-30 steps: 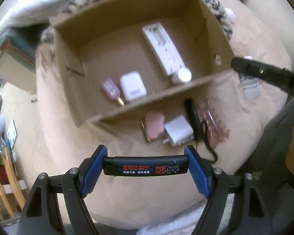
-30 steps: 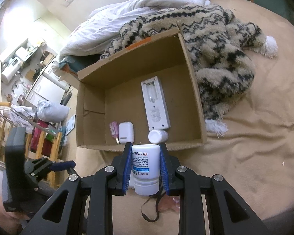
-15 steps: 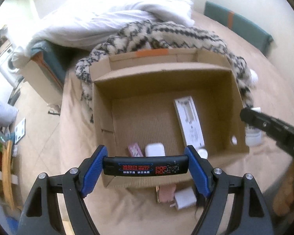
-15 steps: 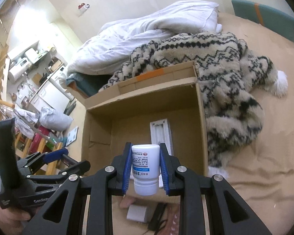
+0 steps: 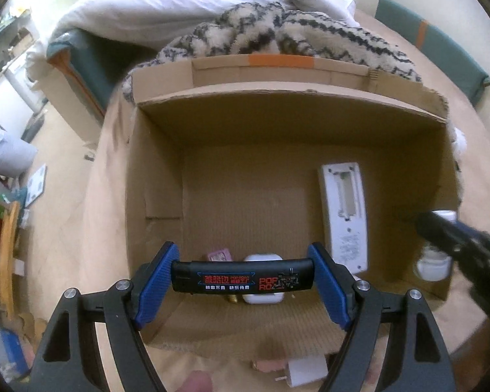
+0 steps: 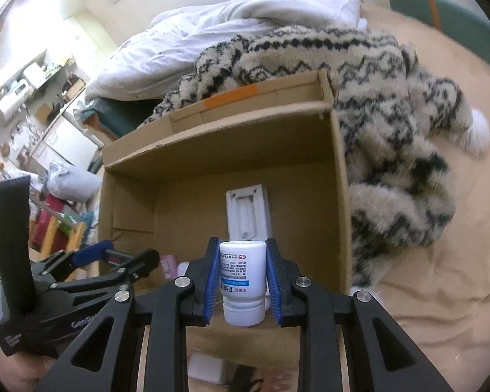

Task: Organize rigid objects
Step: 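Carry the lotion bottle and USB stick over the box with both tools, then open both tools inside the box and lift them out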

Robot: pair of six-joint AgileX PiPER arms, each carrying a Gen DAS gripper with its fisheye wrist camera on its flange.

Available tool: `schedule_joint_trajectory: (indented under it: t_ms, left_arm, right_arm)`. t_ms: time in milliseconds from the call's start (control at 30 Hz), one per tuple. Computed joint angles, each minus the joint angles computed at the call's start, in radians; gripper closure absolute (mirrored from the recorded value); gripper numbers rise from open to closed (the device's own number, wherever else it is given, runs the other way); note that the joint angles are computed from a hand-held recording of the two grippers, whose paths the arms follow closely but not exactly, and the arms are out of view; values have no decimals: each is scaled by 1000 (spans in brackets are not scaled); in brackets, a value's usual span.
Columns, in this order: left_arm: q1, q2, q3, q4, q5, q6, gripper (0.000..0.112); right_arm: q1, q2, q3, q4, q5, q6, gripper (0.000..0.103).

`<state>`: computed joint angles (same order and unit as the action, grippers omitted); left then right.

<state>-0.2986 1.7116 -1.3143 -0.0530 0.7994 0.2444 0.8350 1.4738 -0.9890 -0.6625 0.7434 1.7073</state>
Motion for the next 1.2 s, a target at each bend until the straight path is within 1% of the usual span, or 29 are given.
schedule_joint_trajectory:
  t_ms: [67, 167, 200, 267, 300, 400, 500, 533, 567, 733, 800, 867, 933, 1033, 1067, 1100, 1133, 1167, 1200]
  left_arm:
    - [-8, 10, -2, 27, -15, -43, 34]
    - [-8, 35, -25, 26, -3, -93, 34]
    - [-13, 41, -30, 34, -5, -113, 34]
    - [-24, 50, -35, 49, -19, -142, 34]
    - [-33, 58, -42, 68, -24, -165, 34]
    - [-48, 78, -60, 116, -19, -243, 34]
    - [-69, 83, -59, 180, -17, -308, 34]
    - [-74, 83, -58, 195, -16, -324, 34]
    - [-78, 87, -64, 202, -7, -338, 34]
    - [-91, 105, -90, 226, 15, -392, 34]
    - [-93, 114, -99, 235, 20, -416, 34]
    - [-96, 116, -97, 256, 22, -438, 34]
    - [-93, 115, -90, 273, 19, -456, 34]
    - [-81, 114, -91, 254, 27, -452, 33]
    - [-78, 114, -95, 243, 33, -446, 31]
    - [-74, 118, -106, 236, 45, -449, 22]
    - [-69, 118, -110, 225, 47, -447, 18]
    - [-59, 117, -116, 196, 49, -439, 13]
    - [-58, 118, -122, 195, 53, -447, 12]
  right_arm:
    - [-10, -3, 6, 8, -4, -11, 75]
    - [-33, -5, 18, 49, -32, -32, 75]
    - [-41, -9, 30, 52, -53, -27, 75]
    - [-68, -34, 78, 51, -152, 10, 75]
    - [-72, -41, 92, 42, -173, 31, 75]
    - [-50, -23, 66, 44, -116, 25, 75]
    - [-35, 12, 27, 89, -39, -28, 75]
    - [-34, 16, 24, 95, -26, -31, 75]
    - [-37, 15, 28, 100, -28, -28, 75]
    - [-73, -16, 80, 130, -95, -27, 75]
    - [-86, -18, 89, 151, -104, -38, 75]
    - [-91, -37, 110, 158, -131, -24, 75]
    - [-81, -35, 99, 142, -116, -16, 75]
    - [-60, -12, 55, 133, -62, -39, 75]
    - [-56, -6, 45, 130, -53, -45, 75]
    - [-51, -2, 35, 129, -43, -51, 75]
    - [-51, 2, 27, 129, -35, -59, 71]
    - [-46, 1, 21, 124, -26, -56, 65]
    - [-41, -6, 26, 103, -33, -35, 39]
